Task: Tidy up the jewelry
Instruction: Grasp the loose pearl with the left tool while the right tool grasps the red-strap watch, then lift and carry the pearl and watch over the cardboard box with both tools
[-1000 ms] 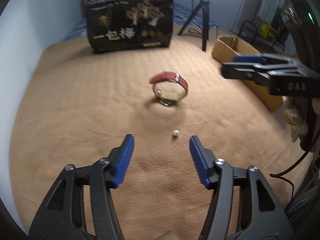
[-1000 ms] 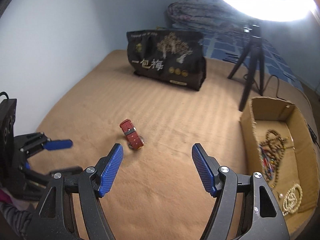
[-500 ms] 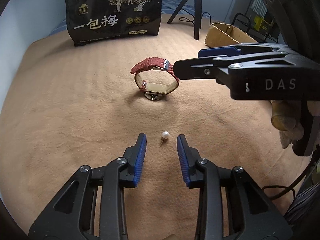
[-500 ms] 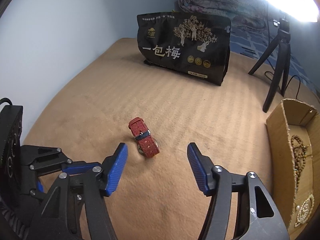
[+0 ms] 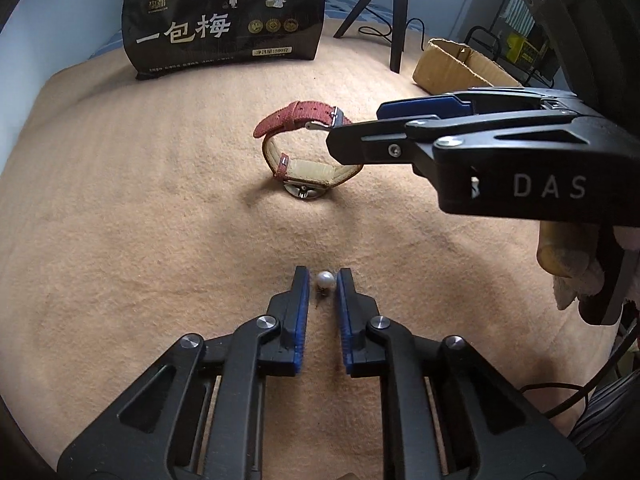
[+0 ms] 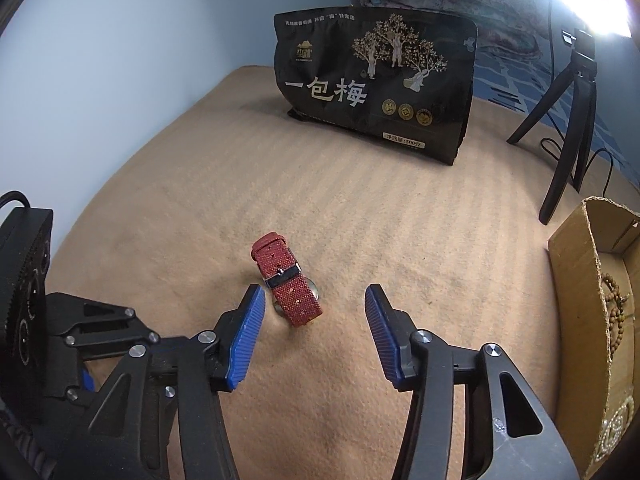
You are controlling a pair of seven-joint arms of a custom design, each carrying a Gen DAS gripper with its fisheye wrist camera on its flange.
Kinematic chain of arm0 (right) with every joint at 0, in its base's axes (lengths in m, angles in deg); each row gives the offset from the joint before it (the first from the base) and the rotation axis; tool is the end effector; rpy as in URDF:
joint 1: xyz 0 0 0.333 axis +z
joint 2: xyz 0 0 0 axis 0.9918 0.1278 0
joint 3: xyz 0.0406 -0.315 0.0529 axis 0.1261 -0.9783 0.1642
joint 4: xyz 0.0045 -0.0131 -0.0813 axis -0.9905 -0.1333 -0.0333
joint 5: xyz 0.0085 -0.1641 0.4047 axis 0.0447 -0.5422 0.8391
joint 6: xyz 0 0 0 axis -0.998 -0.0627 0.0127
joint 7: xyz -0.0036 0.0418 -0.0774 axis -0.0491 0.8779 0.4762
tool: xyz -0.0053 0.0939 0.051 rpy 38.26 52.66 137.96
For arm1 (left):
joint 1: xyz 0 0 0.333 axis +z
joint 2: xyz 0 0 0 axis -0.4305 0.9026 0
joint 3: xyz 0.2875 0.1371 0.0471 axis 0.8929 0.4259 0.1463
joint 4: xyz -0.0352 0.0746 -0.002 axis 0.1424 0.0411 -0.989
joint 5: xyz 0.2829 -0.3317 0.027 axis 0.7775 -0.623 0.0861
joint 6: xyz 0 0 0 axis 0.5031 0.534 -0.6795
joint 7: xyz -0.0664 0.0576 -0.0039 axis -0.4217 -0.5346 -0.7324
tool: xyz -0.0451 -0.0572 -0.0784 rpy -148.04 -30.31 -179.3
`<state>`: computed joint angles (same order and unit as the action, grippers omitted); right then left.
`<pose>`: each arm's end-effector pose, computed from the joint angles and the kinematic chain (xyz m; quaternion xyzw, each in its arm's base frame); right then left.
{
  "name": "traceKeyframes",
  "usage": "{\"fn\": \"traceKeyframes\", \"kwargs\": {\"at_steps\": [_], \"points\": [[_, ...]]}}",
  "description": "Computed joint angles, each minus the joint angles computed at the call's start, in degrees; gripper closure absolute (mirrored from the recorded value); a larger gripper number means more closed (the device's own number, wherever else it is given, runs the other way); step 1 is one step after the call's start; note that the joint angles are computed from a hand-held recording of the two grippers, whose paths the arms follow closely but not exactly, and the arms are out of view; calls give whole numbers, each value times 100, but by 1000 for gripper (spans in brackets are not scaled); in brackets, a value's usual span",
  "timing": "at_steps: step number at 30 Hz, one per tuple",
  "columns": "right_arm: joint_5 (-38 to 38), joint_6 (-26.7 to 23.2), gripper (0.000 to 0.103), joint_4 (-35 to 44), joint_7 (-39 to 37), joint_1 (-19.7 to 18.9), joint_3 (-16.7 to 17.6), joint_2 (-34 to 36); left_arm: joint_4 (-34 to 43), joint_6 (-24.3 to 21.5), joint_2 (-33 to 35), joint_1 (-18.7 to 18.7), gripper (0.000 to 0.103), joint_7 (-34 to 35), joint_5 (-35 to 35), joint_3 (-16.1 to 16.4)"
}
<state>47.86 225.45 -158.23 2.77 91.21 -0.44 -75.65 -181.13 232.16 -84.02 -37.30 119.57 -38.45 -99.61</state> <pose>0.6467 0.1152 0.4761 -0.8652 0.3578 -0.0936 0.3387 0.5737 -0.2428 0.5046 -0.6699 0.6940 -0.2374 0.1147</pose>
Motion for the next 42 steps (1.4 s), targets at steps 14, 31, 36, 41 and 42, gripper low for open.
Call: {"fn": "traceKeyframes", "kwargs": {"at_steps": [14, 31, 36, 41, 42], "points": [[39, -120, 88, -20, -142, 15, 23, 11, -47, 42, -36, 17, 96, -139, 76, 5], [153, 84, 89, -134, -239, 41, -1, -159, -175, 82, -201, 8, 96, -463, 285, 37], [294, 148, 89, -144, -288, 16, -35, -258, -201, 134, -299, -11, 96, -574, 384, 42], [393, 220, 89, -184, -371, -20, -94, -423, -142, 183, -376, -43, 96, -658, 504, 43], [453, 221, 89, -189, -404, -39, -116, -473, -116, 196, -382, -48, 96, -671, 537, 42]]}}
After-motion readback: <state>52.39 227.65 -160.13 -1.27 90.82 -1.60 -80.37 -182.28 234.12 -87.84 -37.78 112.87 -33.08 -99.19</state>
